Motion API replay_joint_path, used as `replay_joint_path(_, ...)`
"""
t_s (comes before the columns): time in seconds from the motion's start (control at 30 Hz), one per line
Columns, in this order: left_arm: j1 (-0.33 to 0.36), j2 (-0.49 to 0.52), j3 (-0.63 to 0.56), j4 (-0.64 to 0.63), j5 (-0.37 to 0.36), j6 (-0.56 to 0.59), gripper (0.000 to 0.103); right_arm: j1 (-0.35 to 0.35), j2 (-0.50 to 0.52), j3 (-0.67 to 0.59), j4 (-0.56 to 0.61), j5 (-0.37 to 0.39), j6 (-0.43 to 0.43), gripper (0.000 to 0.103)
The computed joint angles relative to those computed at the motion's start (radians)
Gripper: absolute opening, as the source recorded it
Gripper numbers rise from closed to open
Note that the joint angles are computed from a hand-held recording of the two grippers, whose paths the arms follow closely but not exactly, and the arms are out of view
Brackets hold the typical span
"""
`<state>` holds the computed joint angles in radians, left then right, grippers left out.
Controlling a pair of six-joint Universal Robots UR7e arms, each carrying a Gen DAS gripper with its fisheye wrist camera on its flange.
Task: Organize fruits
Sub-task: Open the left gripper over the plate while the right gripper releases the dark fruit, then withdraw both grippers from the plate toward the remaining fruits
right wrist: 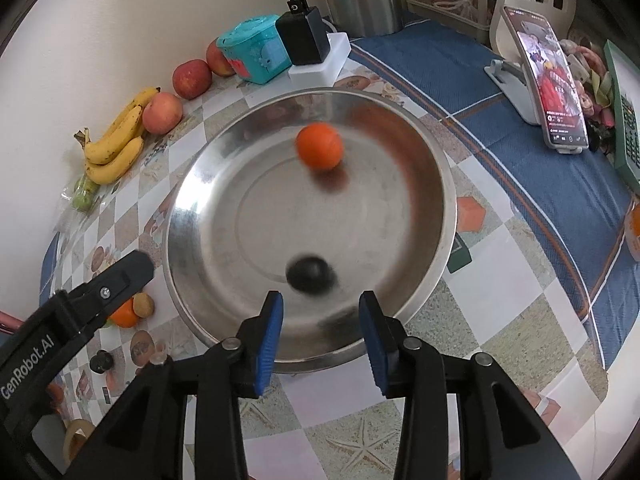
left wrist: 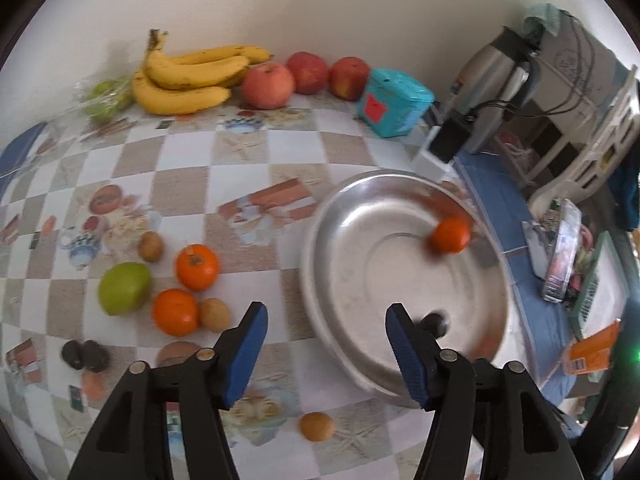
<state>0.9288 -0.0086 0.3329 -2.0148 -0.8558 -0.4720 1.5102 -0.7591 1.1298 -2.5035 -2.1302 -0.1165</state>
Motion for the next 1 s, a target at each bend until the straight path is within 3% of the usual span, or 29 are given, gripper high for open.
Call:
replay_joint_path(0.07,0.002,-0.015,0.024,0.016,0.027,-0.030,0.069,0.001,0.001,-0.001,-0.001,-0.003,-0.004,0.044)
replay_joint_path(0.13,0.005,-0.022,0.028,0.066,0.063,-0.075,0.077,0.002,0.001,0.000,-0.002,-0.002,-0.012,0.056)
replay_joint_path(0.3,0.012,-0.046,0.057,0.160,0.138,-0.174,0.094,0.005,0.005,0.001,-0.018,-0.001,-0.044,0.070)
replay_joint_path(0.4,0.018,-0.083,0.117,0.154,0.156,-0.231,0.101,0.006,0.007,0.001,-0.018,0.001,-0.059,0.070)
replay_joint_path(0.47,0.019,-0.099,0.142,0.158,0.170,-0.257,0.102,0.007,0.009,0.001,-0.019,-0.002,-0.067,0.075)
replay_joint_path(0.5,0.019,-0.105,0.152,0.166,0.181,-0.274,0.103,0.008,0.010,0.001,-0.021,-0.005,-0.071,0.083)
replay_joint_path(0.53,0.019,-0.105,0.150,0.178,0.188,-0.285,0.103,0.008,0.010,0.003,-0.025,-0.005,-0.075,0.086)
replay_joint_path(0.73,0.021,-0.110,0.144,0.292,0.247,-0.367,0.103,0.012,0.008,0.017,-0.057,0.010,-0.120,0.088)
replay_joint_path(1.0,0.016,-0.141,0.202,0.295,0.284,-0.384,0.103,0.030,0.011,0.052,-0.161,0.021,-0.236,0.088)
